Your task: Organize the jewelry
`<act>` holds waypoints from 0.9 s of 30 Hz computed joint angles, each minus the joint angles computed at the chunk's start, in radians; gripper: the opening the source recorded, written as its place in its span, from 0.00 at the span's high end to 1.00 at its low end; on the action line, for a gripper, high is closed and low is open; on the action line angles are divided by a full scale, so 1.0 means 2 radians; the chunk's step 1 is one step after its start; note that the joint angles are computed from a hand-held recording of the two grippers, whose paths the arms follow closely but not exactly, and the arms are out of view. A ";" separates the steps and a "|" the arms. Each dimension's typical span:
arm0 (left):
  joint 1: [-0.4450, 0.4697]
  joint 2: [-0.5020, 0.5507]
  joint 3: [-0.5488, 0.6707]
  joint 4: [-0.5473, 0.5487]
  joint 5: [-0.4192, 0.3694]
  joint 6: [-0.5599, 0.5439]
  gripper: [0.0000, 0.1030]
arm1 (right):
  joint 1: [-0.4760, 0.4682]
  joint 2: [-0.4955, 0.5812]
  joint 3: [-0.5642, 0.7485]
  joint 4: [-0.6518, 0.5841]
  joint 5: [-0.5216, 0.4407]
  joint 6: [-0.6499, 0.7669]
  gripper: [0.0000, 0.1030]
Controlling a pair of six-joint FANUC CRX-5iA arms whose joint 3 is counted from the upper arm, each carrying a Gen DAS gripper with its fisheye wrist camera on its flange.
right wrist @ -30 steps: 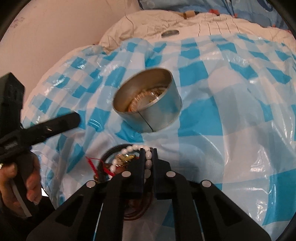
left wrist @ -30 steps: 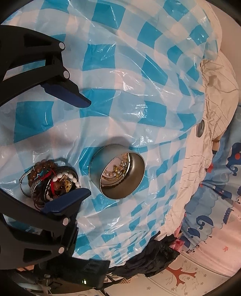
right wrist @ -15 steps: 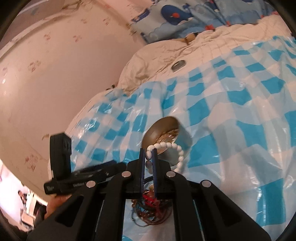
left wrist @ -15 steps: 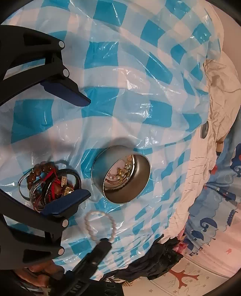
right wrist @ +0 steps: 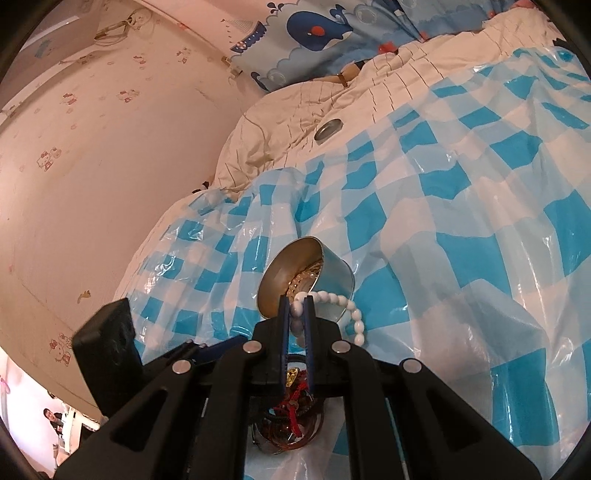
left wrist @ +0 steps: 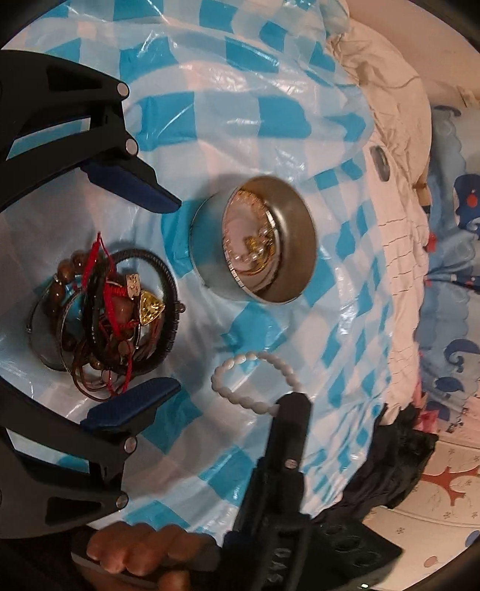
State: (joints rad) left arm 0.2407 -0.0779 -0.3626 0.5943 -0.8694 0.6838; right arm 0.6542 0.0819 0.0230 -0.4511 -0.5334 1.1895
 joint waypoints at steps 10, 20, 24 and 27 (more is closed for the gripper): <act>-0.016 0.014 0.013 -0.043 -0.005 0.011 0.53 | -0.003 0.001 0.002 -0.006 -0.004 0.004 0.92; -0.007 0.008 0.021 -0.050 -0.018 0.001 0.92 | -0.002 0.001 0.001 -0.005 -0.004 0.001 0.92; 0.006 0.002 0.015 -0.014 -0.025 -0.018 0.92 | -0.002 0.001 0.000 -0.006 -0.003 0.000 0.92; 0.022 0.000 0.008 0.035 -0.035 -0.036 0.92 | -0.002 0.001 0.000 -0.006 -0.001 0.001 0.92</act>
State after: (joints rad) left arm 0.2854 -0.0783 -0.3459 0.6653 -0.9387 0.6118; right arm 0.6496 0.0833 0.0223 -0.4628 -0.5353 1.1913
